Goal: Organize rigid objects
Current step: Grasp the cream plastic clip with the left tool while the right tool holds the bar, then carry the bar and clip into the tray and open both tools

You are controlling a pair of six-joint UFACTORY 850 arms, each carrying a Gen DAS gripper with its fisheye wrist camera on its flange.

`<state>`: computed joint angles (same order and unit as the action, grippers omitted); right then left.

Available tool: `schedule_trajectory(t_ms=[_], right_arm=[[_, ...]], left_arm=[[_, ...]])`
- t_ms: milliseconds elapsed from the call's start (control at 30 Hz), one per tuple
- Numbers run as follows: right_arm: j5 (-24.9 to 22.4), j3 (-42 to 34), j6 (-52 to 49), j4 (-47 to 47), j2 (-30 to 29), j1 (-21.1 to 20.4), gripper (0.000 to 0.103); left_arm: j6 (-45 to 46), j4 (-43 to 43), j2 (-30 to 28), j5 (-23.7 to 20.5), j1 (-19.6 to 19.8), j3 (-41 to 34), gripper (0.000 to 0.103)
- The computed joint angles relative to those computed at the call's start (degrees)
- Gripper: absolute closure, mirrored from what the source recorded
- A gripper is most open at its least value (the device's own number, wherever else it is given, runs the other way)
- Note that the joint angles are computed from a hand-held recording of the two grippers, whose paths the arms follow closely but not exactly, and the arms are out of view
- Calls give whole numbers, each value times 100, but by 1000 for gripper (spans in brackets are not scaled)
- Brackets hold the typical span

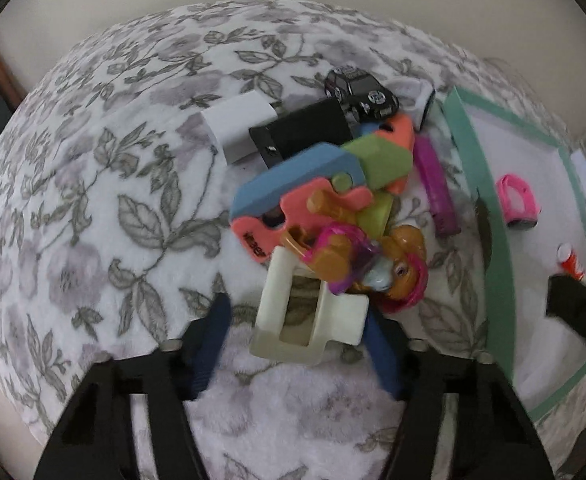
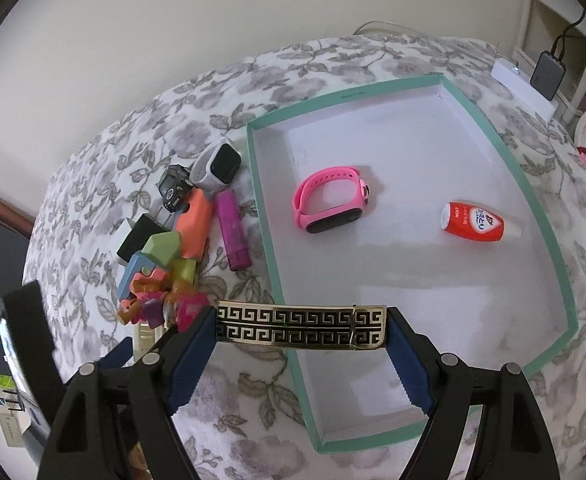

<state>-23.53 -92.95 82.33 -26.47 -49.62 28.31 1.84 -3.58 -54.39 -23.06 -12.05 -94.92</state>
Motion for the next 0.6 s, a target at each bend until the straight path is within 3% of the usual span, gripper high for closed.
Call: schedule_trajectory(t_ms=[167, 300, 433, 600], right_arm=[[55, 63, 5, 47, 30, -22, 19], [68, 85, -138, 250, 25, -55, 19], [140, 178, -180, 347, 103, -87, 19], [399, 565, 875, -694, 490, -74, 19]], left_arm=[[20, 43, 137, 117, -14, 201, 52], [-345, 405, 180, -197, -9, 157, 52], [38, -231, 355, -486, 120, 144, 53], [379, -493, 959, 71, 119, 684, 57]])
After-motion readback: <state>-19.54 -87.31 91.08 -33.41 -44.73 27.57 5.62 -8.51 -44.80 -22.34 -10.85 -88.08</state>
